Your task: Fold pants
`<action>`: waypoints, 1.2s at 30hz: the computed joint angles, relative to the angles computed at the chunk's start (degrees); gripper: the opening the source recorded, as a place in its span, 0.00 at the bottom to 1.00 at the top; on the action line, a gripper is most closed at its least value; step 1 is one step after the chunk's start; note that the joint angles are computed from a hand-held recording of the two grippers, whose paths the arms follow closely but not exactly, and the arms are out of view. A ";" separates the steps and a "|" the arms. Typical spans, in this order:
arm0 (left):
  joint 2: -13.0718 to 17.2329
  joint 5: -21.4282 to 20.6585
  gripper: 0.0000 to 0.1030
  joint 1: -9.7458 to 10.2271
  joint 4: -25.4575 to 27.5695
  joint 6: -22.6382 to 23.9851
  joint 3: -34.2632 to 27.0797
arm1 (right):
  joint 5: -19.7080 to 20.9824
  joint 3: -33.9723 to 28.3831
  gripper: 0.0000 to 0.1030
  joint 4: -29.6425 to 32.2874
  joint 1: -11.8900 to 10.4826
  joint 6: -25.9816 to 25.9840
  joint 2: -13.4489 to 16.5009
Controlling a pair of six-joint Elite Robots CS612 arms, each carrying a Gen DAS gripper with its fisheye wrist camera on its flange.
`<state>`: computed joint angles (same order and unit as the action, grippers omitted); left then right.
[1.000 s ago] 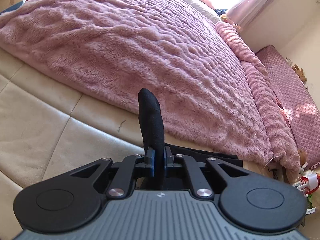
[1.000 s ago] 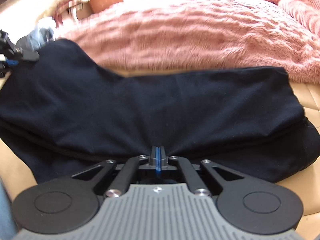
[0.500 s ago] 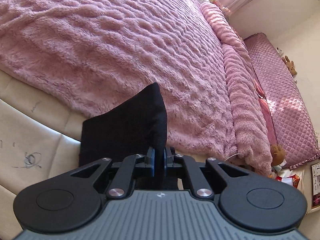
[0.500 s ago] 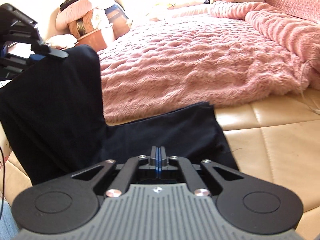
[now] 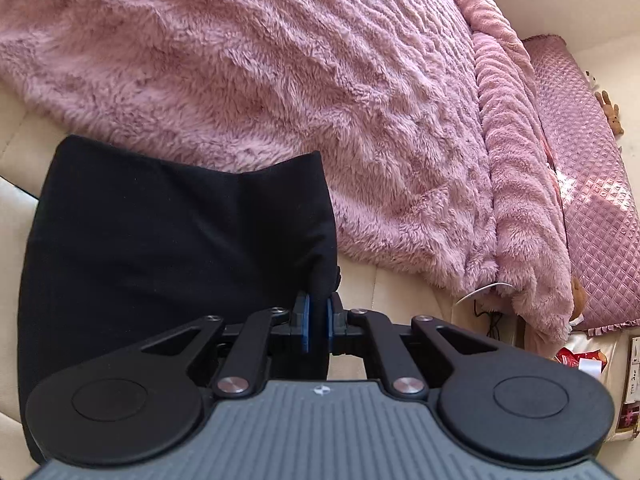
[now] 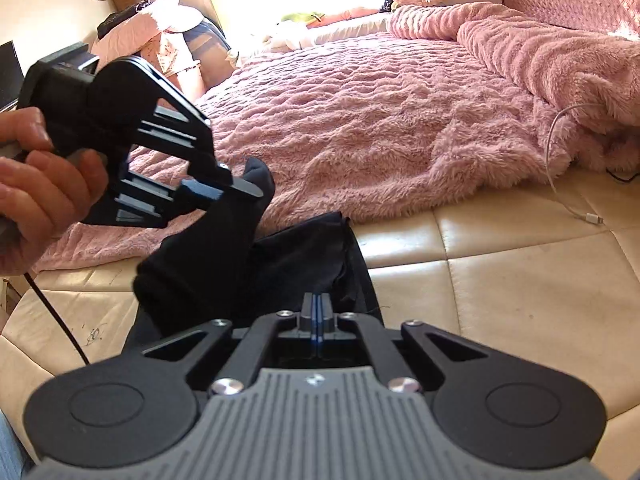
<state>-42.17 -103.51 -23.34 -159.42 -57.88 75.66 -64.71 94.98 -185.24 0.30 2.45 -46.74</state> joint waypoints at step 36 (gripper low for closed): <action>-6.06 2.51 0.44 5.12 -16.08 9.16 18.24 | 4.44 -4.66 0.03 3.88 0.72 7.15 -0.72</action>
